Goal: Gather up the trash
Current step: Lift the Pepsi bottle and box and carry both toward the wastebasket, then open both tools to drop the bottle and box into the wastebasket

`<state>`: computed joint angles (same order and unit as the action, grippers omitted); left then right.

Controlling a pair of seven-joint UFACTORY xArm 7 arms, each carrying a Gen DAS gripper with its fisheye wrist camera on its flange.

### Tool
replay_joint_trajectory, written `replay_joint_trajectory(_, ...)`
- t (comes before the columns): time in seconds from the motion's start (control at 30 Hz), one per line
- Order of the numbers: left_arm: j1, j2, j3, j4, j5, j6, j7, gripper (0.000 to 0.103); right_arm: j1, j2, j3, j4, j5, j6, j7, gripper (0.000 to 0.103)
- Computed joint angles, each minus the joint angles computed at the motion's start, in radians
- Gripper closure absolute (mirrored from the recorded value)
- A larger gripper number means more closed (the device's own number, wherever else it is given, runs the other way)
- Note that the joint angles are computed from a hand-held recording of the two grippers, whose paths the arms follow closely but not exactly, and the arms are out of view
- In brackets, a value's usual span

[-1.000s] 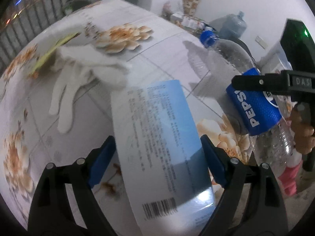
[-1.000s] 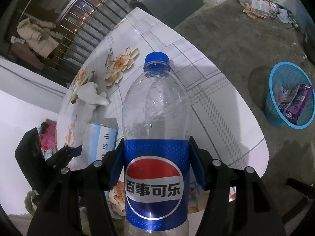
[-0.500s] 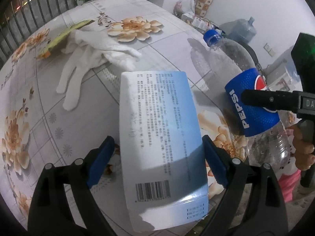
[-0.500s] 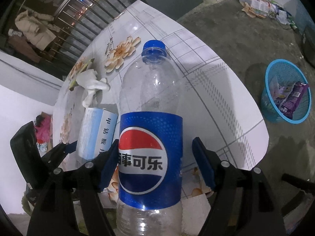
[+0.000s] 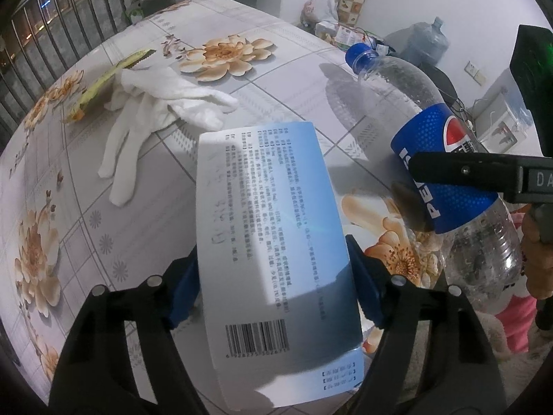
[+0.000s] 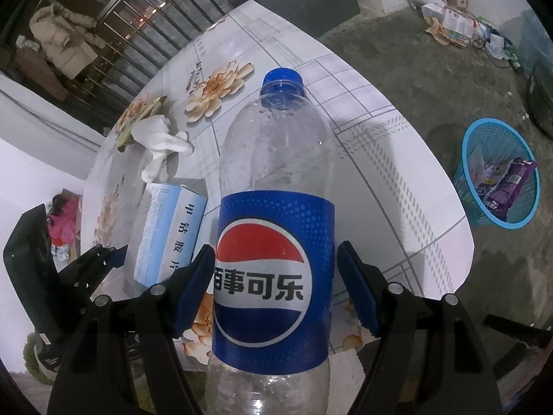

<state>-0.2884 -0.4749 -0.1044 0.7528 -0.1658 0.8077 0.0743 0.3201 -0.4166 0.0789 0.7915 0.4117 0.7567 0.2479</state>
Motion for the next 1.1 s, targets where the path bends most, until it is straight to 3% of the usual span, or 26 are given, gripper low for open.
replay_joint_trajectory(0.1,0.000,-0.003,0.000,-0.001,0.000,0.002,0.000,0.032,0.000,-0.002,0.004,-0.003,-0.005,-0.006,0.003,0.032)
replay_joint_trajectory(0.3,0.000,-0.006,0.000,-0.003,0.003,-0.001,0.000,0.033,0.002,-0.007,-0.002,-0.012,-0.002,-0.017,0.007,0.043)
replay_joint_trajectory(0.67,-0.022,-0.015,0.033,0.015,-0.064,-0.009,0.041,0.035,-0.003,-0.116,-0.069,-0.084,0.104,-0.081,-0.019,0.046)
replay_joint_trajectory(0.77,-0.045,0.009,0.051,0.063,-0.124,-0.010,0.084,0.035,-0.052,-0.211,-0.088,-0.133,0.092,-0.101,0.018,0.046)
replay_joint_trajectory(0.93,-0.085,0.138,0.053,0.234,-0.225,0.020,0.176,0.035,-0.245,-0.433,-0.090,-0.247,-0.058,-0.077,0.184,0.046)
replay_joint_trajectory(1.1,-0.107,0.368,-0.016,0.508,-0.269,0.082,0.239,0.035,-0.397,-0.580,-0.166,-0.354,-0.140,0.000,0.300,0.046)
